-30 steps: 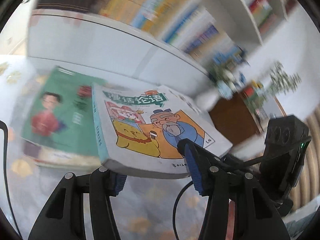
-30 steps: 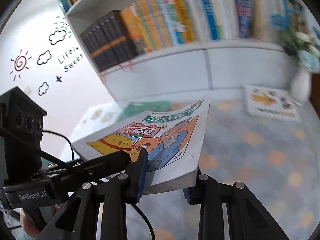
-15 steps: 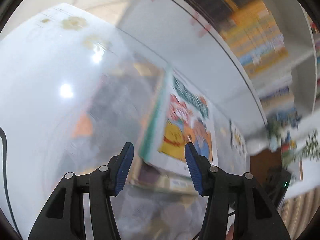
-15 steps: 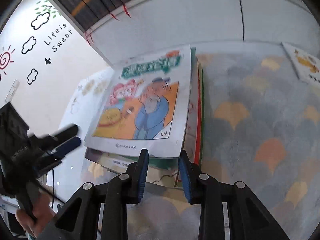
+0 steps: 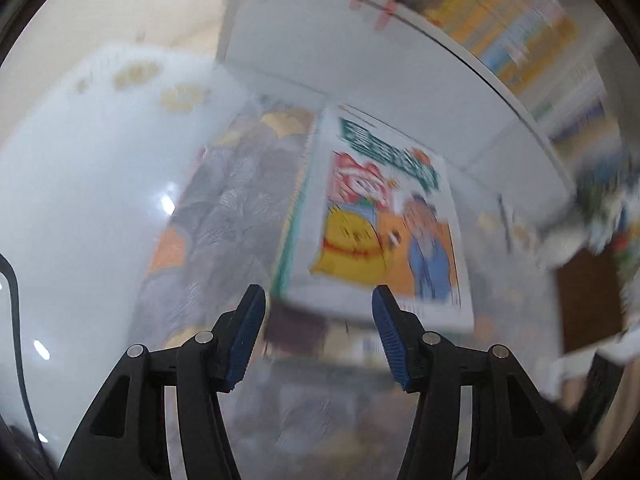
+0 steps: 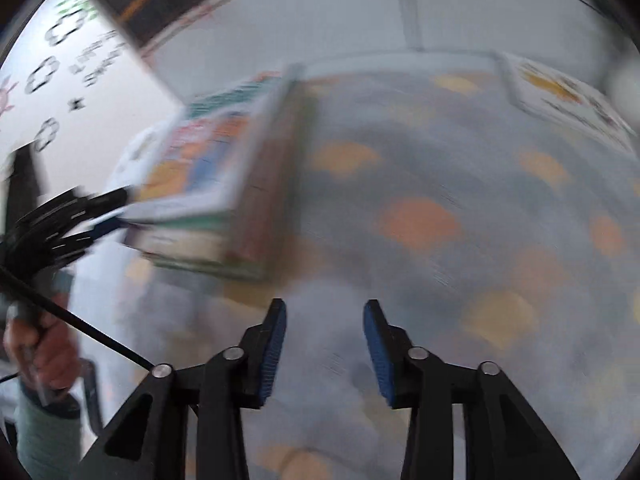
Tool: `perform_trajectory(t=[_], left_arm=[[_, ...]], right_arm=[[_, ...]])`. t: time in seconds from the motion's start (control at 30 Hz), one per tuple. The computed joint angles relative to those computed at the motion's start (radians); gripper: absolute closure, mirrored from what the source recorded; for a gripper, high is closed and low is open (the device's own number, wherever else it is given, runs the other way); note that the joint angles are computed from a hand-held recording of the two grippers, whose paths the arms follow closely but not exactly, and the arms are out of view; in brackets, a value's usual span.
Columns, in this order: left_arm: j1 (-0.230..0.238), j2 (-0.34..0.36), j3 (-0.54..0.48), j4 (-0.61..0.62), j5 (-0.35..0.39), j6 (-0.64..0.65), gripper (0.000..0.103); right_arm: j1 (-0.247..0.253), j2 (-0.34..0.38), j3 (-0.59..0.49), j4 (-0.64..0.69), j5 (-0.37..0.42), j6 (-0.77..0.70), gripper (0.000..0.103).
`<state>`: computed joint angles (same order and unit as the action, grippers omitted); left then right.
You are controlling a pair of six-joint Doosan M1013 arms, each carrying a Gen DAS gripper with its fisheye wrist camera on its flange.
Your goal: Organize books
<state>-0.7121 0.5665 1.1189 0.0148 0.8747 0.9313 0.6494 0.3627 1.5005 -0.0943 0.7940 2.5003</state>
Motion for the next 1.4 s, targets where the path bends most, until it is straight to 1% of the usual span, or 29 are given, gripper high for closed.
perform_trajectory(t=[0.03,0.07,0.13,0.2,0.23,0.3,0.37,0.4,0.43,0.47,0.53,0.57,0.6,0.63,0.67,0.7,0.73,0.8,0.83,0.87,0.9,0.97,1.03,1.1,1.23,1.4], left_arm=[[-0.022,-0.006,-0.005,0.042,0.036,0.022,0.048],[-0.036,-0.009,-0.006,0.059,0.057,0.045,0.047],[-0.075,-0.009,-0.012,0.068,0.091,0.110,0.043],[-0.099,-0.010,0.001,0.008,0.085,0.174,0.043],[-0.111,-0.003,0.000,-0.048,0.085,0.219,0.043],[-0.137,0.018,-0.017,-0.120,0.106,0.279,0.043],[-0.162,0.042,-0.037,-0.162,0.104,0.316,0.043],[-0.177,0.058,-0.053,-0.143,0.109,0.304,0.043],[-0.186,0.071,-0.070,-0.115,0.121,0.286,0.043],[-0.198,0.089,-0.092,-0.078,0.137,0.265,0.043],[-0.211,0.116,-0.119,-0.053,0.157,0.238,0.043],[-0.221,0.130,-0.133,-0.022,0.177,0.218,0.042],[-0.230,0.123,-0.117,0.019,0.152,0.201,0.035],[-0.242,0.114,-0.097,0.060,0.118,0.188,0.032],[-0.250,0.118,-0.099,0.076,0.122,0.196,0.025],[-0.254,0.119,-0.095,0.088,0.123,0.202,0.018],[-0.259,0.119,-0.091,0.102,0.116,0.203,0.014],[-0.272,0.114,-0.072,0.143,0.098,0.187,0.003],[-0.278,0.107,-0.057,0.165,0.083,0.181,0.000],[-0.287,0.104,-0.043,0.206,0.067,0.162,0.000],[-0.295,0.091,-0.014,0.252,0.024,0.118,0.000],[-0.304,0.074,0.025,0.299,-0.024,0.057,0.000],[-0.304,0.073,0.023,0.298,-0.018,0.060,0.000],[-0.300,0.069,0.029,0.286,-0.029,0.070,0.000],[-0.292,0.093,-0.004,0.274,-0.025,0.098,0.000],[-0.291,0.096,-0.007,0.277,-0.024,0.099,0.000]], right_arm=[[-0.003,-0.021,0.039,-0.008,0.009,0.050,0.057],[-0.006,-0.037,0.068,-0.016,0.015,0.089,0.057],[-0.004,-0.064,0.120,-0.066,0.058,0.187,0.057],[0.000,-0.082,0.150,-0.115,0.095,0.258,0.057],[0.002,-0.096,0.169,-0.141,0.103,0.298,0.057],[0.007,-0.121,0.195,-0.217,0.139,0.376,0.057],[0.011,-0.134,0.204,-0.272,0.179,0.420,0.051],[0.013,-0.142,0.215,-0.296,0.197,0.440,0.045],[0.014,-0.148,0.225,-0.326,0.220,0.461,0.042],[0.016,-0.153,0.237,-0.341,0.233,0.476,0.041],[0.013,-0.156,0.263,-0.351,0.251,0.487,0.041],[0.009,-0.154,0.271,-0.337,0.255,0.480,0.038],[0.012,-0.161,0.287,-0.356,0.231,0.501,0.027],[0.025,-0.169,0.304,-0.404,0.229,0.546,0.015],[0.030,-0.170,0.313,-0.410,0.240,0.563,0.011],[0.035,-0.176,0.328,-0.425,0.225,0.591,0.004],[0.044,-0.182,0.345,-0.450,0.211,0.633,0.000],[0.069,-0.181,0.362,-0.526,0.204,0.697,0.000],[0.074,-0.176,0.360,-0.539,0.208,0.707,0.000],[0.070,-0.176,0.357,-0.534,0.208,0.699,0.000],[0.068,-0.176,0.356,-0.534,0.207,0.698,0.000],[0.074,-0.184,0.362,-0.538,0.209,0.702,0.000],[0.072,-0.179,0.361,-0.540,0.204,0.703,0.000],[0.077,-0.181,0.363,-0.542,0.209,0.712,0.000],[0.083,-0.174,0.357,-0.543,0.220,0.723,0.000],[0.078,-0.177,0.360,-0.545,0.215,0.715,0.000]])
